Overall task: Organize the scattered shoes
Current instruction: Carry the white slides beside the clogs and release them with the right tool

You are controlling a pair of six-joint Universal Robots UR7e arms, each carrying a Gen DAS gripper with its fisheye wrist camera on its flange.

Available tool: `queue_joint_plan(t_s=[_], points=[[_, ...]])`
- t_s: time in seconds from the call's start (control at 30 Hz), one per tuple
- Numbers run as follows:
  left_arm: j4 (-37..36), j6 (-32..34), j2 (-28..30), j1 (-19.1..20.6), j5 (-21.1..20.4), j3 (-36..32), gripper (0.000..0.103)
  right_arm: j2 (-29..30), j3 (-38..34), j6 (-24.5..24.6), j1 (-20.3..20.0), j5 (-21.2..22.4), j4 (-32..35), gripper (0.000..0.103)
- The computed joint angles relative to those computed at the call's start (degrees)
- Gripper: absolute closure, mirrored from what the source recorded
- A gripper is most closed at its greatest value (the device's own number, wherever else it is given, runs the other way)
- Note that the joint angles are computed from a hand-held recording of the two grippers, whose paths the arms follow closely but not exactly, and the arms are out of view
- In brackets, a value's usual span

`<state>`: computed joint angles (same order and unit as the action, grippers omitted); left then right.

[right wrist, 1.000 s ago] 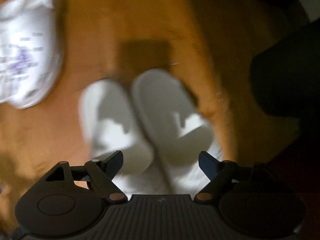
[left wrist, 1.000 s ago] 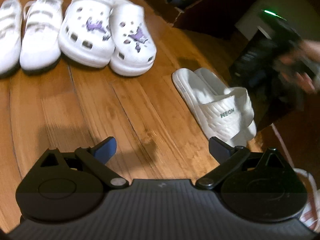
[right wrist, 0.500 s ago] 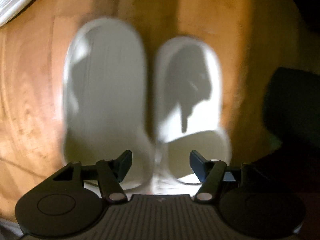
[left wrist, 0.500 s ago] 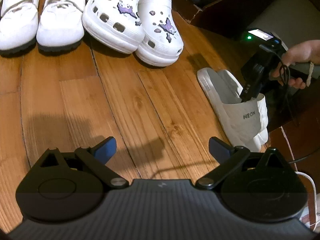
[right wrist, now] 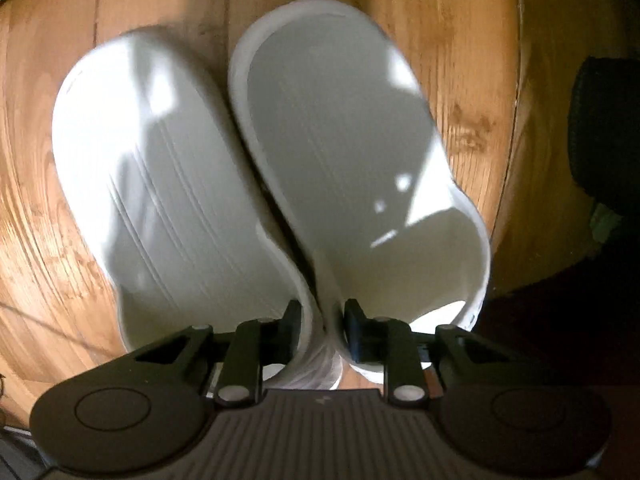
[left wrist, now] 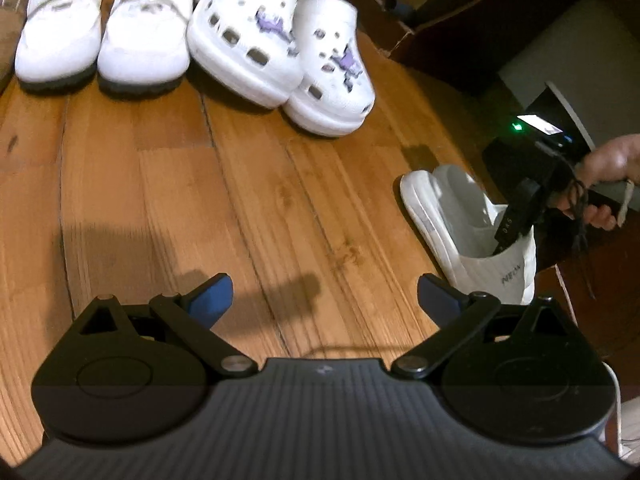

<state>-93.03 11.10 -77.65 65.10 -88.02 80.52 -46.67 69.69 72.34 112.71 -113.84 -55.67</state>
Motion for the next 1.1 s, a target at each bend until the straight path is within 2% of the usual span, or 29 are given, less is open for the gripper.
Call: queue_joint_plan(t_s=[0.1, 0.27, 0.47, 0.53, 0.67, 0.83, 0.93, 1.0, 1.1], points=[[-0.04, -0.22, 0.03, 0.08, -0.25, -0.23, 0.003, 1.62, -2.12, -0.15, 0.75, -0.31, 2.20, 0.082], [-0.22, -0.28, -0.02, 0.46, -0.69, -1.17, 0.003, 0.52, -3.84, -0.18, 1.51, -2.02, -2.18, 0.082], [0.16, -1.56, 0.86, 1.06, -0.97, -3.08, 0.003, -1.82, -8.82, 5.39, 2.02, -10.15, -7.12, 0.082], [0.53, -1.88, 1.12, 0.97, -0.68, -3.61, 0.003, -2.13, -11.25, 9.14, 1.61, -13.64, -7.15, 0.082], [-0.50, -3.13, 2.25, 0.76, -1.77, -5.39, 0.003, 2.06, -21.36, 14.01, 0.00, -18.64, 0.17, 0.083], [-1.61, -4.37, 4.62, 1.21, -1.61, -9.08, 0.003, 7.37, -31.86, 13.62, -1.46, -23.39, 1.53, 0.082], [-1.74, -7.01, 6.12, 2.21, -1.74, -11.17, 0.003, 10.41, -35.45, 11.59, -1.93, -27.81, 0.84, 0.075], [-2.78, -7.51, 6.48, 2.61, -1.37, -11.05, 0.003, 11.00, -34.83, 13.46, -2.04, -31.76, 1.17, 0.075], [-4.53, -7.03, 6.32, 2.47, 1.38, -9.31, 0.003, 5.92, -24.33, 11.79, -1.34, -35.72, -9.51, 0.074]])
